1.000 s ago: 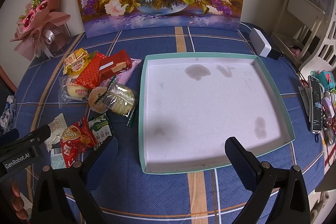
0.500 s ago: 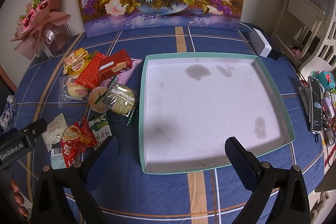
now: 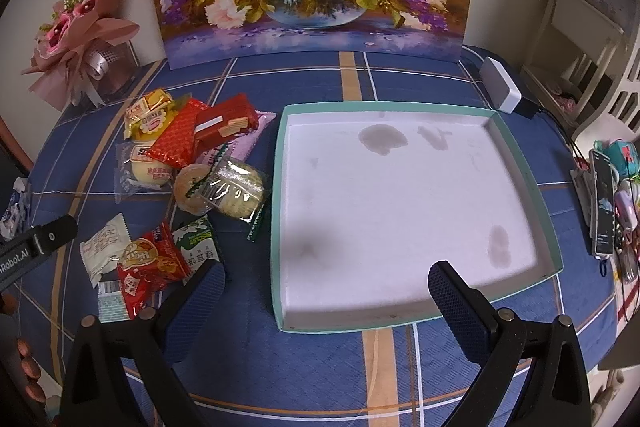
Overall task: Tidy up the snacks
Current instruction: 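Grasp the white pastry packet with the left tool while the right tool grasps the green biscuit box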
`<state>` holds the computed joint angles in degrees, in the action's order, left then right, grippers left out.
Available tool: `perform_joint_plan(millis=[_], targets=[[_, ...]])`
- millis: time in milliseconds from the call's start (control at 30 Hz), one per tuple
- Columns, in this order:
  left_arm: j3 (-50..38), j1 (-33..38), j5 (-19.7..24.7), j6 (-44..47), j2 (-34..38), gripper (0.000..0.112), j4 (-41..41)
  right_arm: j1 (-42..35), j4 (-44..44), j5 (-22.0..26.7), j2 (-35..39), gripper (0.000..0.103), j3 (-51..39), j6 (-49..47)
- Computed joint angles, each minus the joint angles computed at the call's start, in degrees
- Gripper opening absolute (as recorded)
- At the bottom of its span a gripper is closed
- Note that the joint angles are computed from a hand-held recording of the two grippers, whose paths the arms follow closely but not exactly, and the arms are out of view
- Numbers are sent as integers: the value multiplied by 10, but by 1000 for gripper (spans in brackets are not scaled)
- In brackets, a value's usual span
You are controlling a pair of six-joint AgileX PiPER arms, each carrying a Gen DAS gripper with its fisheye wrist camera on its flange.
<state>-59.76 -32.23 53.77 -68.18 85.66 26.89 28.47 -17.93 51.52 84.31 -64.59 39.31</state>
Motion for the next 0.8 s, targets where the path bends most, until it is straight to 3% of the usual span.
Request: perform_joint_plan(millis=[300, 600, 800], targets=[[39, 64, -37, 5, -28, 103, -11, 33, 45, -6, 66, 103, -81, -42], [29, 107, -50, 75, 10, 103, -64, 54, 98, -1, 155, 102, -145, -81], [12, 146, -69, 126, 69, 103, -124, 48, 110, 3, 188, 77, -158, -87]])
